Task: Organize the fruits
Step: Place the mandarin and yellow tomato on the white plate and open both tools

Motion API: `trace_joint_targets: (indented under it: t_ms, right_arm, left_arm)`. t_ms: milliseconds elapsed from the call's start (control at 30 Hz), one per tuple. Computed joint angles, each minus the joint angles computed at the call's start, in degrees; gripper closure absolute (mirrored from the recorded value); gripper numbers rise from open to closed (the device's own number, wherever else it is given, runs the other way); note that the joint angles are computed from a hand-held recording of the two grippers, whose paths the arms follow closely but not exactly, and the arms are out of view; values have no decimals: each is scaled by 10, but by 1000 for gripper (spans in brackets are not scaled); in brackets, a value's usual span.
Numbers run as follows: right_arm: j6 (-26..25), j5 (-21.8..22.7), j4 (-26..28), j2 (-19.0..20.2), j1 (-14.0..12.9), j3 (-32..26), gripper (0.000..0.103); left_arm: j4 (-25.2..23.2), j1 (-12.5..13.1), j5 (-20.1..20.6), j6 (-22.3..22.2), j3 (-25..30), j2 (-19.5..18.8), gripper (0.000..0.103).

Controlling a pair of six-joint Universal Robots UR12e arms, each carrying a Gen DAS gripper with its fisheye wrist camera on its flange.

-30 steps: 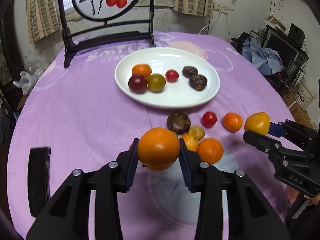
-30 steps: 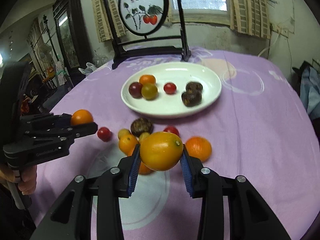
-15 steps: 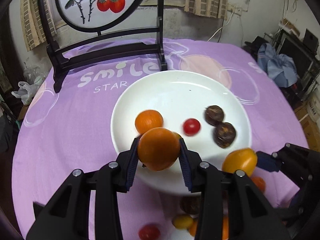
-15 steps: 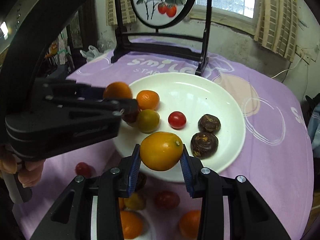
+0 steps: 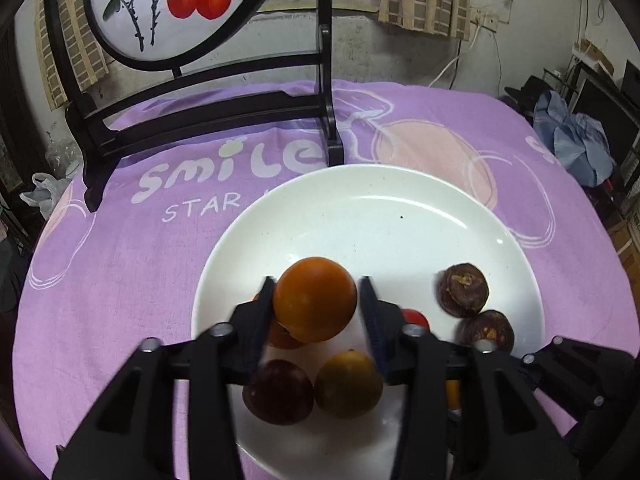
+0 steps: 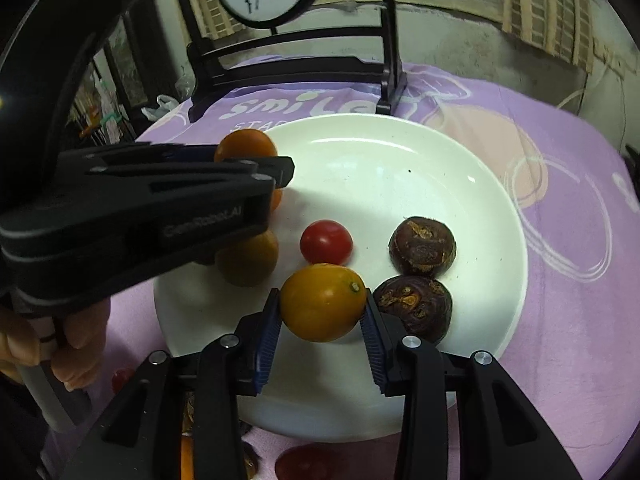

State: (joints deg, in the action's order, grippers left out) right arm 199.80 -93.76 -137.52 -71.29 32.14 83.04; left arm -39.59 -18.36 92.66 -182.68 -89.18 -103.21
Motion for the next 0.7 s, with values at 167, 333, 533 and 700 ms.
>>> trace_joint_targets:
  t_ms: [167, 333, 533, 700]
  right_arm:
    - [27, 2, -40, -16, 0, 22, 62]
    - [48, 4, -59, -39, 2, 42, 57]
    - [60, -30, -82, -69, 17, 77, 54]
    - [83, -51, -80, -92, 30, 110, 50]
  left_arm:
    - [29, 8, -16, -27, -13, 15, 16]
    - [24, 11, -14, -40, -30, 39, 16]
    - [27, 20, -27, -52, -76, 85, 15]
    - [17, 20, -14, -56, -126, 125, 13]
